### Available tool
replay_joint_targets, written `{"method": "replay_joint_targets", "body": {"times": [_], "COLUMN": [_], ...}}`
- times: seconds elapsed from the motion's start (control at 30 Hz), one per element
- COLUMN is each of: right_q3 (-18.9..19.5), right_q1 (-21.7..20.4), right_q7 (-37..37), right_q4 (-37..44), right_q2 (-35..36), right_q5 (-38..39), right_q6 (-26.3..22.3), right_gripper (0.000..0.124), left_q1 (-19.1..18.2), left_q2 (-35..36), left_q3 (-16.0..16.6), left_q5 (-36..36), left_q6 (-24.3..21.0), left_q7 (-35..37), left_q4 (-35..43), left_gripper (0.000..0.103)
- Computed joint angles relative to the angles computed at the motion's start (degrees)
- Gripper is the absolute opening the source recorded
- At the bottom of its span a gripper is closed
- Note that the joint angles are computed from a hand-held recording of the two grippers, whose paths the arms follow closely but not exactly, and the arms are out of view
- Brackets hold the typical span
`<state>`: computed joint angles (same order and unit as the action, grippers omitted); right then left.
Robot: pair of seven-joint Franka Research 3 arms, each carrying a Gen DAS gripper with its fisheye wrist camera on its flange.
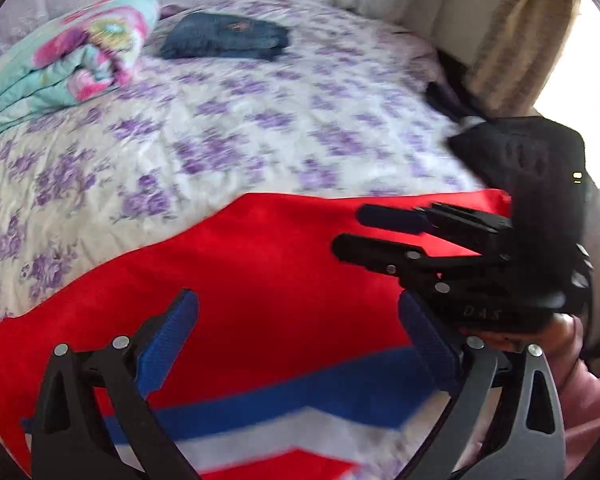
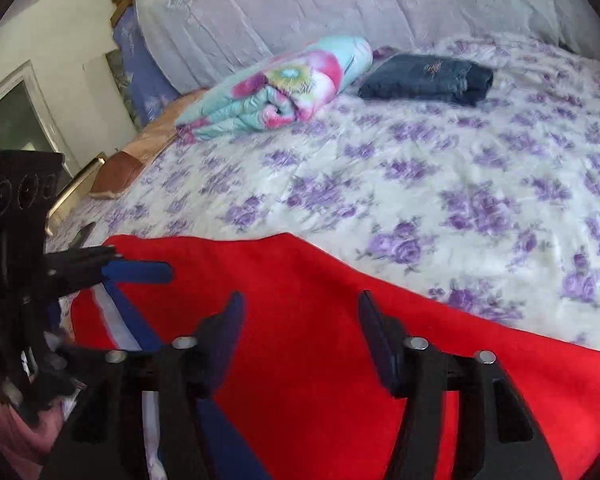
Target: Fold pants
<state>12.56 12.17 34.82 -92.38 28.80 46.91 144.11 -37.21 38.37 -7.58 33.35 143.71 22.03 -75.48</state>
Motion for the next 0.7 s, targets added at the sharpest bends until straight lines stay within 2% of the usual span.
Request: {"method": "replay_joint_targets", "body": {"times": [0.07, 0.13, 0.2, 0.27, 0.33, 0.4, 0.47, 0.5, 0.53, 0.57, 0.63, 0.67, 0.7], "right_q3": [0.03, 0.24, -0.93, -2.24, -3.48, -4.90, -7.02, -7.01, -7.09, -6.70, -6.86, -6.04, -3.47], "right_q1": [-1.35, -2.53, -2.62, -3.59, -6.45, -8.70, -9.54, -10.51, -11.44, -12.14, -10.94, -9.89, -10.54], "right_q7": [1.36, 0.63, -1.12, -1.92, -1.78, -0.70, 2.01, 2.02, 2.96, 3.68, 6.28, 5.56, 0.87], "right_q4": [1.56, 1.16, -1.21, -2.63, -4.14, -4.52, -6.15, -6.61, -7.13, -7.39, -10.07, -12.94, -14.62], "right_q2": [1.32, 0.96, -0.88, -1.68, -2.71, -2.81, -3.23, -3.20, -3.45, -3.62, -5.64, -7.87, -9.52], "right_q5": [0.61, 2.34, 2.24, 2.35, 4.19, 5.21, 4.74, 5.14, 5.43, 5.91, 4.39, 4.03, 7.56], "right_q6": [-4.57, -5.96, -2.37, 0.82, 2.09, 3.52, 9.62, 11.54, 12.47, 12.81, 15.86, 19.14, 19.99], "right_gripper": [0.053, 0.053, 0.052, 0.052, 0.050, 0.042, 0.040, 0.018, 0.013, 0.011, 0.021, 0.042, 0.050], "left_q1": [1.23, 2.54, 2.22, 0.77, -0.28, 0.17, 0.99, 1.98, 2.85, 3.21, 3.10, 2.91, 2.67], "left_q2": [1.18, 0.34, -1.04, -2.83, -5.16, -8.03, -10.57, -11.96, -13.24, -13.80, -13.35, -13.22, -13.52], "left_q3": [-0.72, -1.23, -0.60, 0.83, 1.61, 1.33, 0.64, -0.07, -0.74, -1.19, -1.82, -2.10, -2.33], "left_q5": [-2.71, -3.99, -3.46, -1.10, 1.79, 3.69, 5.42, 5.91, 6.34, 6.69, 7.11, 7.18, 7.44], "left_q6": [-1.27, 2.05, 2.06, -1.37, -5.48, -7.07, -7.96, -6.56, -4.87, -5.15, -8.76, -10.22, -10.82], "left_q7": [-0.68, -1.08, -1.45, -2.78, -4.53, -6.34, -8.05, -8.28, -8.67, -8.92, -8.81, -9.36, -10.55], "left_q4": [0.64, -2.00, -3.65, -5.20, -7.89, -11.77, -15.14, -17.39, -19.49, -20.22, -18.65, -17.82, -17.56], "left_gripper": [0.098, 0.098, 0.098, 0.098, 0.098, 0.098, 0.098, 0.096, 0.096, 0.096, 0.095, 0.095, 0.095]}}
